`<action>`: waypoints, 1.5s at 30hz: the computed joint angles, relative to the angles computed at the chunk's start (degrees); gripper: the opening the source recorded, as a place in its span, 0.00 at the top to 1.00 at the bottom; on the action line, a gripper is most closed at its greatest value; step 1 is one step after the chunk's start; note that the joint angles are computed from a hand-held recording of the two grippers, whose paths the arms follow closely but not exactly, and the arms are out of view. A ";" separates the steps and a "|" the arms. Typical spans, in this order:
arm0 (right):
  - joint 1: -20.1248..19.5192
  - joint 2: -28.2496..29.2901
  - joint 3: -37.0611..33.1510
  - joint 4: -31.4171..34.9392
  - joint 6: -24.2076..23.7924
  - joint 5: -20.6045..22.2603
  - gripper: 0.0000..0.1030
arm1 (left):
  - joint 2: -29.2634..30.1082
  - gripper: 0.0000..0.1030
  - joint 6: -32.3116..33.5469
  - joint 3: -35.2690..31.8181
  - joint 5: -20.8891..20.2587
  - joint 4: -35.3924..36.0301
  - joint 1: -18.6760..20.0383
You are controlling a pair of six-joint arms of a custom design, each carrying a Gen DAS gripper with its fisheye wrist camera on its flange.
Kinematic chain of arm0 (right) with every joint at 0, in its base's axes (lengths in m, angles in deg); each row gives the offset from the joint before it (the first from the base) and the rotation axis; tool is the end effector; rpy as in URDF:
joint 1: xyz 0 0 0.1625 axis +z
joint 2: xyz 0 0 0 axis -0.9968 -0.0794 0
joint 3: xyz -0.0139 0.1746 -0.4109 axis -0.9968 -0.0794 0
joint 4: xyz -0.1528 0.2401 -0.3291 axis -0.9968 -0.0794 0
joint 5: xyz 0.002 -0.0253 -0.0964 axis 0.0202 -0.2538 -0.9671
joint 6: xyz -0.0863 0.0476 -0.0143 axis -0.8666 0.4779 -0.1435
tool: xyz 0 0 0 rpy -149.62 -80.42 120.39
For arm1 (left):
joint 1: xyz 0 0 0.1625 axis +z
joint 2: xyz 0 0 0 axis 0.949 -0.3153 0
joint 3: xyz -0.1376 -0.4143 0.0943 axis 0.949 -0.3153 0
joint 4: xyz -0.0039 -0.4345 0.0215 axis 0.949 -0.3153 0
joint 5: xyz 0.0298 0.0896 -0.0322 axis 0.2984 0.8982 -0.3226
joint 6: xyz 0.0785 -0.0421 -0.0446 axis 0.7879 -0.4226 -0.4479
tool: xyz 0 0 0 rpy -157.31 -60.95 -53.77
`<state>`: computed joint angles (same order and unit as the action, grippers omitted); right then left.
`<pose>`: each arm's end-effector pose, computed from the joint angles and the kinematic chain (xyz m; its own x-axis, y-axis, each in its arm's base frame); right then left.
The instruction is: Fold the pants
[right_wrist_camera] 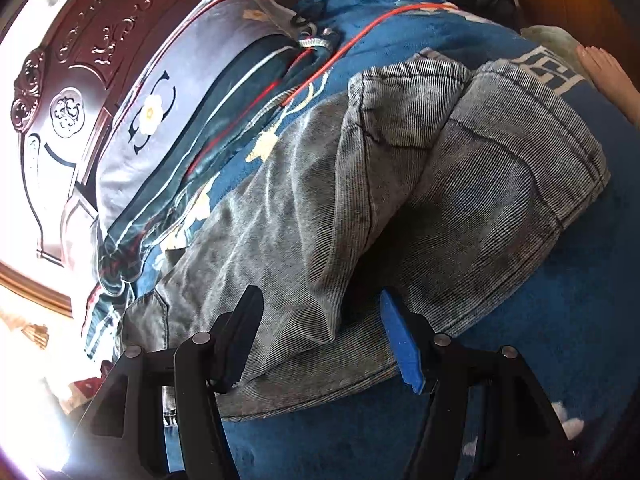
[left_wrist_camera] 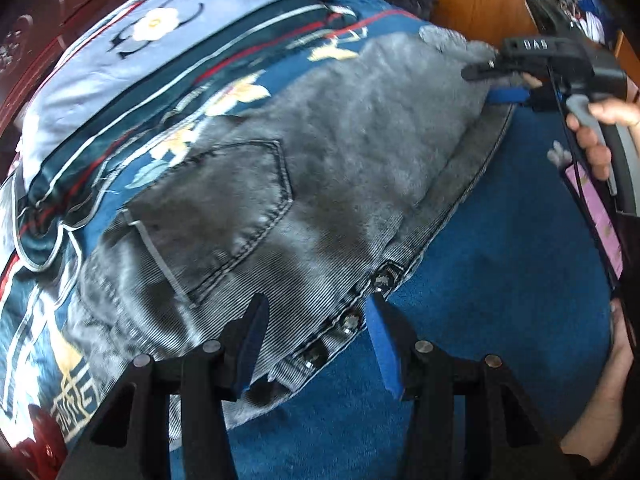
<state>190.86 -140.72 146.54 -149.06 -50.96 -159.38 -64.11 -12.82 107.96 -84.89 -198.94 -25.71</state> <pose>0.1983 -0.4330 0.2368 -0.8618 0.5041 0.0561 0.2869 0.5757 -0.7657 -0.2192 -0.4967 0.2321 -0.2827 0.8331 -0.4754 0.8436 0.4519 0.2902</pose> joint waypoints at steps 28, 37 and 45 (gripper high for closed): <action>4.52 2.30 -2.47 -8.99 -11.84 -9.81 0.92 | -1.32 0.96 -2.32 -1.76 -8.35 0.50 1.92; 3.31 2.02 -0.15 -2.43 -4.64 -11.80 0.92 | -0.60 0.95 -2.88 0.70 -6.65 0.63 2.34; -0.01 -2.73 2.20 5.00 4.83 -7.98 0.68 | -1.51 0.47 -3.43 0.25 -6.21 2.41 1.32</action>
<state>190.86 -143.45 148.74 -144.06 -46.13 -167.36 -65.62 -16.26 108.21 -91.10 -196.53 -24.39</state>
